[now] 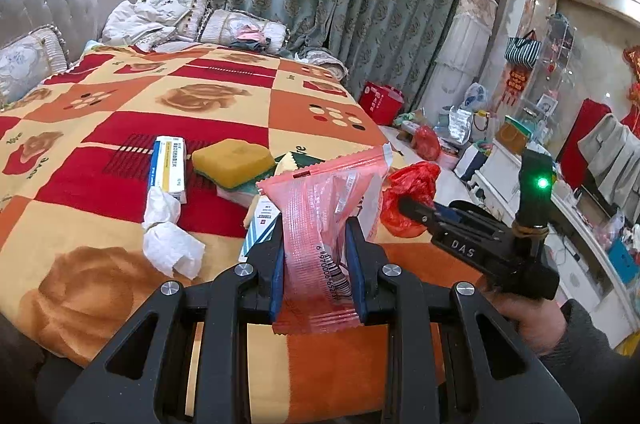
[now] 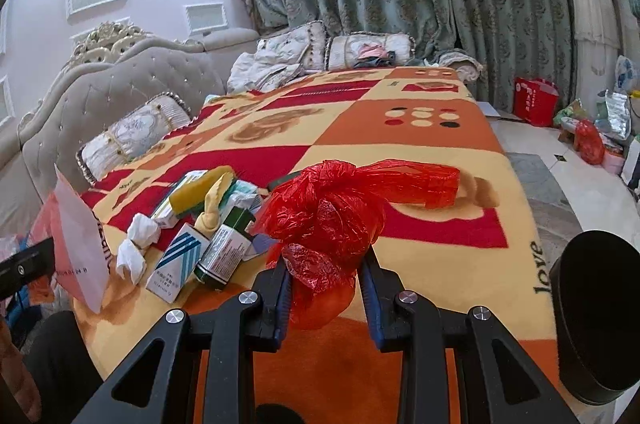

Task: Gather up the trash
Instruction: 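Grasp pink wrapper packet with left tool, then carry red bag and pink packet to black bin and open both tools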

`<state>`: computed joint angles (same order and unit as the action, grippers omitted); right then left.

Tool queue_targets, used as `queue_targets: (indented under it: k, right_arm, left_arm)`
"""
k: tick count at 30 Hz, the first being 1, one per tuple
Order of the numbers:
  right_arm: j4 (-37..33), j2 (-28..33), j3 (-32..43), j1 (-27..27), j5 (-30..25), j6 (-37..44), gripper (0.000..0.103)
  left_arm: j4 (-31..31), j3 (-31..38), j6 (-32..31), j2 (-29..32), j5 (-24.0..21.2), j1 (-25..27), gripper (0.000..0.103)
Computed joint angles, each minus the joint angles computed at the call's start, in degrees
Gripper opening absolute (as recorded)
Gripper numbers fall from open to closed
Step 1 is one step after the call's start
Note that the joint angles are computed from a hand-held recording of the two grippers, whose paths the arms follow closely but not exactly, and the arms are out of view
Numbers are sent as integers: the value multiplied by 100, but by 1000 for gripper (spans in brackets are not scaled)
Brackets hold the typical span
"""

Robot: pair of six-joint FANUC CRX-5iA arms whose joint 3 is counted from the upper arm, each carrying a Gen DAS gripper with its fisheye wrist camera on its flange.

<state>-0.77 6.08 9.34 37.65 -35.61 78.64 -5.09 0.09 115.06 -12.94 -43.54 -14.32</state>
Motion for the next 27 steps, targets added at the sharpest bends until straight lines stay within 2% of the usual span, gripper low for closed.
queue_targets:
  k: [9, 13, 16, 24, 27]
  right_arm:
    - [122, -271, -266, -206, 297, -193, 29]
    - [284, -392, -423, -344, 451, -475, 29]
    - [481, -469, -550, -453, 541, -793, 29]
    - [765, -657, -799, -793, 588, -1182, 29]
    - [905, -731, -918, -953, 605, -1356, 29]
  left_arm:
    - [57, 92, -81, 132, -23, -6, 24]
    - [512, 66, -458, 218, 142, 71, 24]
    - [1038, 90, -983, 394, 311, 111, 24]
    - [1954, 723, -1816, 1272, 409, -51, 24]
    - [2106, 1106, -1972, 1661, 312, -175, 24]
